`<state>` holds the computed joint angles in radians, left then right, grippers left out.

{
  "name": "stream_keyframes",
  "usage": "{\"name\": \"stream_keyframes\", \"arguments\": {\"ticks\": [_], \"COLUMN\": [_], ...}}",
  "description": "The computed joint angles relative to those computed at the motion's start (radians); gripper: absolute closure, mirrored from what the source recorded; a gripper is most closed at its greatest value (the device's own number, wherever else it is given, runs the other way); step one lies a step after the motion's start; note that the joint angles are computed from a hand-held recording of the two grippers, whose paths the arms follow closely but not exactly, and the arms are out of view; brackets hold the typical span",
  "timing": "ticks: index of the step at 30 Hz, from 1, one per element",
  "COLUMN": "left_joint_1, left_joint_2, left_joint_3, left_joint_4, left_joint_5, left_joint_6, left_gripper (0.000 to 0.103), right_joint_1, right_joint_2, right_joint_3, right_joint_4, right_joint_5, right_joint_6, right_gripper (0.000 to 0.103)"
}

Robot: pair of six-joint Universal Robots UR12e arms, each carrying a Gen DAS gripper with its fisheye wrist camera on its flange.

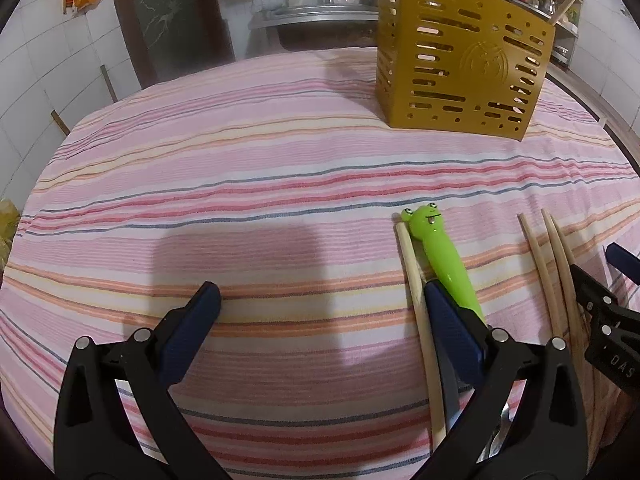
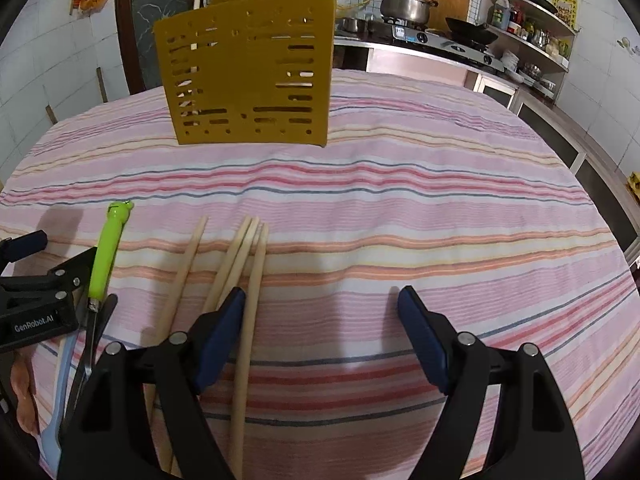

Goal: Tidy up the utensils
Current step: 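Move both tools back down toward the remaining chopsticks, then close the left tool on a chopstick while the right tool grasps another chopstick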

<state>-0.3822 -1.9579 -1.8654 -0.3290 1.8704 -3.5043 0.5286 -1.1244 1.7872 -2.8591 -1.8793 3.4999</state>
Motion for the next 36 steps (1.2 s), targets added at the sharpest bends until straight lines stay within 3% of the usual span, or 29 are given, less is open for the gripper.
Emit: {"name": "stream_keyframes", "arguments": {"ticks": [6,10,16,22,24,27,28,36], "left_joint_1": [0.002,0.002,-0.003,-0.002,-0.004,-0.004,-0.004,-0.004], "left_joint_2": [-0.004,-0.007,-0.013,-0.02,-0.018,-0.012,-0.011,-0.003], "left_joint_3": [0.008,0.012,0.028,0.055,0.054,0.047,0.045,0.026], "left_joint_4": [-0.007,0.003,0.0,-0.031,-0.031,-0.024,-0.022,0.027], "left_joint_5": [0.001,-0.012,-0.039,-0.073,-0.079,-0.094,-0.104,-0.111], "left_joint_6": [-0.016,-0.017,0.013,0.038,0.043,0.04,0.038,0.026], "left_gripper": [0.005,0.012,0.032,0.059,0.072,0.092,0.095,0.096], "right_joint_1": [0.002,0.004,0.009,0.004,0.003,-0.001,-0.002,-0.01], "right_joint_2": [0.005,0.007,0.018,0.028,0.026,0.019,0.02,0.012], "right_joint_3": [-0.008,-0.012,-0.033,-0.052,-0.048,-0.039,-0.039,-0.024], "right_joint_4": [0.007,-0.003,0.003,0.008,0.001,-0.01,-0.01,-0.031], "right_joint_5": [-0.007,0.007,0.023,0.045,0.049,0.061,0.065,0.088], "right_joint_6": [0.014,0.0,-0.02,-0.013,-0.01,0.002,0.004,0.021], "right_gripper": [0.028,0.045,0.071,0.087,0.093,0.095,0.095,0.096]}}
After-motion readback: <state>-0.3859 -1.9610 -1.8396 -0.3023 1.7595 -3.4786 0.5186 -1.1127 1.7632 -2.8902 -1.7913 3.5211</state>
